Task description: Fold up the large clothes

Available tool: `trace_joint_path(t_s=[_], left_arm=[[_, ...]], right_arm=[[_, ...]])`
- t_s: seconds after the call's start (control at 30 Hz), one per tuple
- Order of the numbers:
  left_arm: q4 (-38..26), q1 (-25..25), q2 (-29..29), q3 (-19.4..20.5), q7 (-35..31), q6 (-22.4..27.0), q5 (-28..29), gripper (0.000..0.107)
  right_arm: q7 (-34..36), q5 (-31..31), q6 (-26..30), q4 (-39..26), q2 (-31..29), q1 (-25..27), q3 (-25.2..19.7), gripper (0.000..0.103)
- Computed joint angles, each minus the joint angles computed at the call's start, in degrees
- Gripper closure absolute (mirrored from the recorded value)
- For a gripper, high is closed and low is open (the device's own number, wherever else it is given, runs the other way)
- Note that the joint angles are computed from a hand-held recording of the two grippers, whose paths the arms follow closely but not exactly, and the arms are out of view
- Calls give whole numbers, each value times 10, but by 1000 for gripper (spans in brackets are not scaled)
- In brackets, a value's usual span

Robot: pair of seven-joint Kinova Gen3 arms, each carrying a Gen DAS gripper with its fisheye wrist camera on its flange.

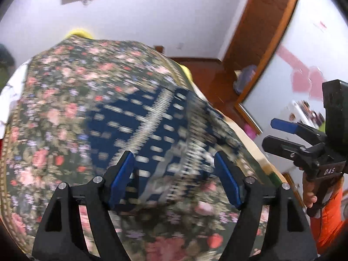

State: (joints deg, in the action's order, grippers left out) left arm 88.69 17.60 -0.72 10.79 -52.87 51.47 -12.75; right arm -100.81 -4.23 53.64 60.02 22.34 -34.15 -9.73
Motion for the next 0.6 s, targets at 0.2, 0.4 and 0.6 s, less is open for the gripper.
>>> trace_joint_path(t_s=[0.2,0.4,0.6], left_arm=[[7,-27,9,-20,19,35,-40,24],[52,-39,29,-48,5,7,1,22],[105,-84,8,-58,-100,-57,124,17]], right_arm=[[20,-34,64,-159,111,-24,-7,0],[-33,-41,192,-306,233,-40,25,0],[-17,-118,222,-261,247,30,-17,0]])
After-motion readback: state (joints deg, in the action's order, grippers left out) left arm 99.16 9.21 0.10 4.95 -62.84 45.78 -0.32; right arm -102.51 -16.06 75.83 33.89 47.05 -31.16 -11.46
